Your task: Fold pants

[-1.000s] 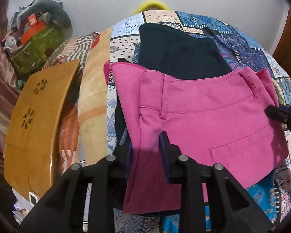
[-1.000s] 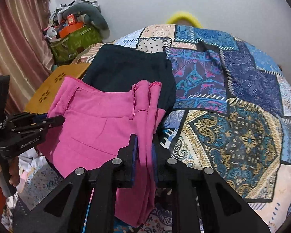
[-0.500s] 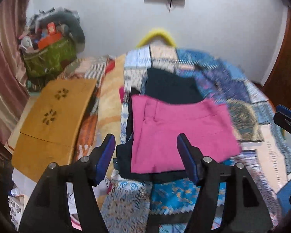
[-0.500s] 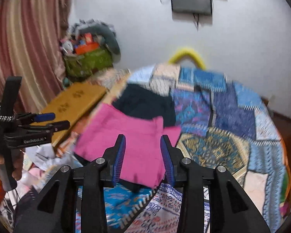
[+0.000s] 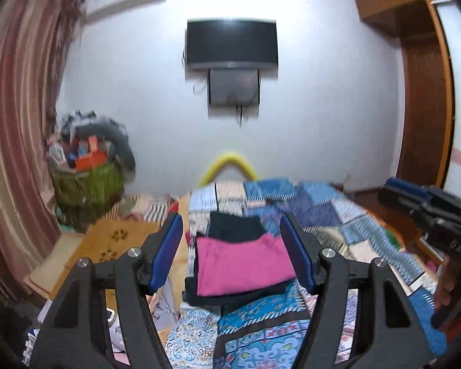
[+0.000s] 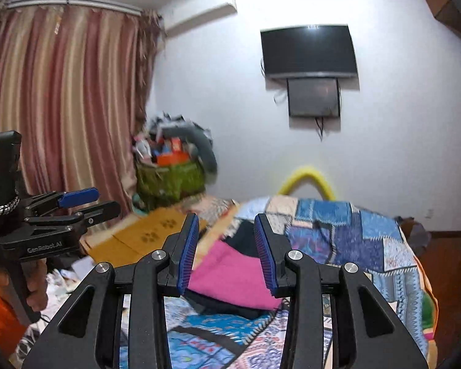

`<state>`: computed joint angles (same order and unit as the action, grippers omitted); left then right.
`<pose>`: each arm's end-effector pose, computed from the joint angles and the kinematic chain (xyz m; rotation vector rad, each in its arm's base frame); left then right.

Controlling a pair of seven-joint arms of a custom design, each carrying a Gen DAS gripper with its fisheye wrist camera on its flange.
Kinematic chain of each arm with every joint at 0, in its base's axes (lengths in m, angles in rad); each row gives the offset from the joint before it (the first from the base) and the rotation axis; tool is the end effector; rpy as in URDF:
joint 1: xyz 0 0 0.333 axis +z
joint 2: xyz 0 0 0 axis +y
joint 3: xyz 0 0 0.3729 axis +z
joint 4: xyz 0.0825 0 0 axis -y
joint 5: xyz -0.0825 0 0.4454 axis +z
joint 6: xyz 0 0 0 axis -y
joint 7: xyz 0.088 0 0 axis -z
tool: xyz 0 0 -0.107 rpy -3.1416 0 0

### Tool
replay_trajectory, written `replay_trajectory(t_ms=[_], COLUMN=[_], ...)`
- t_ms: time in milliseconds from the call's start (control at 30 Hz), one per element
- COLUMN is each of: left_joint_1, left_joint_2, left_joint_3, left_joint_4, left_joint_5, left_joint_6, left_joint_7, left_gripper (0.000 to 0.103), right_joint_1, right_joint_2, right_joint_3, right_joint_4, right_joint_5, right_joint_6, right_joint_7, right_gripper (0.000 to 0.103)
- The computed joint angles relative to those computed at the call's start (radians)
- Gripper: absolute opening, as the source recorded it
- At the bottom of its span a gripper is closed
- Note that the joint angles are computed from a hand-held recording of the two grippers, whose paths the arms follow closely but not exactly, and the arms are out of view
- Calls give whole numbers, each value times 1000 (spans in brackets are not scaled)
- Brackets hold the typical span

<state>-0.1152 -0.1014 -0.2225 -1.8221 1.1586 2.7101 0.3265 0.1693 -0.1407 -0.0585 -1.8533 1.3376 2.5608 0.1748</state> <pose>0.5836 -0.2475 0.7189 -1.4471 1.3739 -0.9794 0.6170 0.0513 0.7162 -1.6500 0.8374 -0.5713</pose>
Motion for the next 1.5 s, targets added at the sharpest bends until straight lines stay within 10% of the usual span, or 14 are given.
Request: replay_trajectory(t_ms=[133,233,500,1500], left_joint_1=[7,9,9,25], left_joint_2=[-76,-109,-154,-139], left_joint_3=[-43,-63,-78,-72], left_joint_4=[-49,-76,-116,-130], left_joint_5=[176,239,262,215], left_joint_6=[-43,-62,-47,-19], left_joint_7=[-168,-230,-290,-302], left_gripper=[84,99,103,103], right_joint_1=[15,31,65,73], right_joint_2=[-80,-120,-157,-184], right_joint_3=[-13,-23,-13,-31], right_joint_4=[-72,-109,-145,-188], right_joint_5=[85,143,255,193], right_joint_6=[-1,19,151,164], right_joint_7=[-81,-114,-220,-154], right_gripper=[39,67,103,103])
